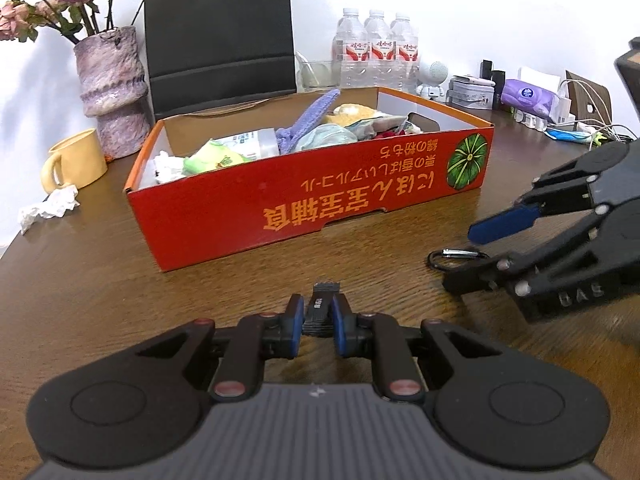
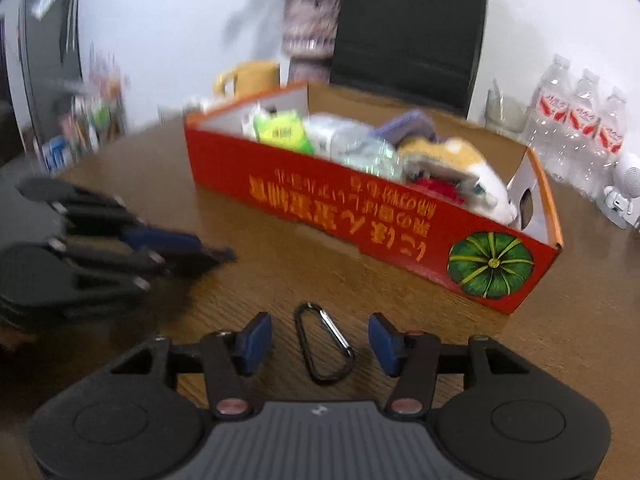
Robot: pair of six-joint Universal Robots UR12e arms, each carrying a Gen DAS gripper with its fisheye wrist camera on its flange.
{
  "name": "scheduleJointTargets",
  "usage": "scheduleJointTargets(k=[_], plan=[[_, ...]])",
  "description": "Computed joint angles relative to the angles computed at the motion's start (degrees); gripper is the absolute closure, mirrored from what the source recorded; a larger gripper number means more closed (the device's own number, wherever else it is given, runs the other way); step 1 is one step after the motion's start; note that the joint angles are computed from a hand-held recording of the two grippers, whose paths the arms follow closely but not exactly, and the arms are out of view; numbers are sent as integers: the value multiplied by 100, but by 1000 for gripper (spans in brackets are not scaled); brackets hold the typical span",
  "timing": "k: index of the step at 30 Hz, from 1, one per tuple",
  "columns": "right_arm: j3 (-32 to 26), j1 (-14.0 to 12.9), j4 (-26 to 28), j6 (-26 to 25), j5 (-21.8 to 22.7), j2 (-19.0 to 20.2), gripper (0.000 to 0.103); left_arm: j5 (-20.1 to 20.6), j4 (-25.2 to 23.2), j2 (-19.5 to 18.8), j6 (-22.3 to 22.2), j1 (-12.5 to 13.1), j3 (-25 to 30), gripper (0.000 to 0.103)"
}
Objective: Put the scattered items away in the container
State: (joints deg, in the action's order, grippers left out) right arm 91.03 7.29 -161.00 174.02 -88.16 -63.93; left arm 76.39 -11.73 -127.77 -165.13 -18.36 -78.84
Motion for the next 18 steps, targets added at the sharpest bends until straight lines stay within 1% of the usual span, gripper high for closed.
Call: scheduleJointTargets(k=[1,2,3,4,7,9,11,14,18], plan=[[-6,-27,16,98,115,1,77,5,13,11,-5,5,-20,86],[-26,-69,108,231,313,-7,79,7,19,16,-11,7,-27,87],[-47,-62,164,337,291,-10,79,10,20,18,-18,8,-30,87],[-40,-29,133,378,172,-8,79,19,21,14,-22,7,-24,87],[25,59,-78,629,-130,1,79,74,77,12,-56,-3,-33,87],[67,93,-223,828,-224,7,79,39,84,18,-154,5,-37,87],[98,114,-344,915,-210,10,79,-21,111,29,-199,12,-51,87],[126,155,-506,915,-323,-5,79,-39,163,37,-202,10,-63,87],[127,177,-720,910,-466,-44,79,-65,385,78,-315,21,-94,87]])
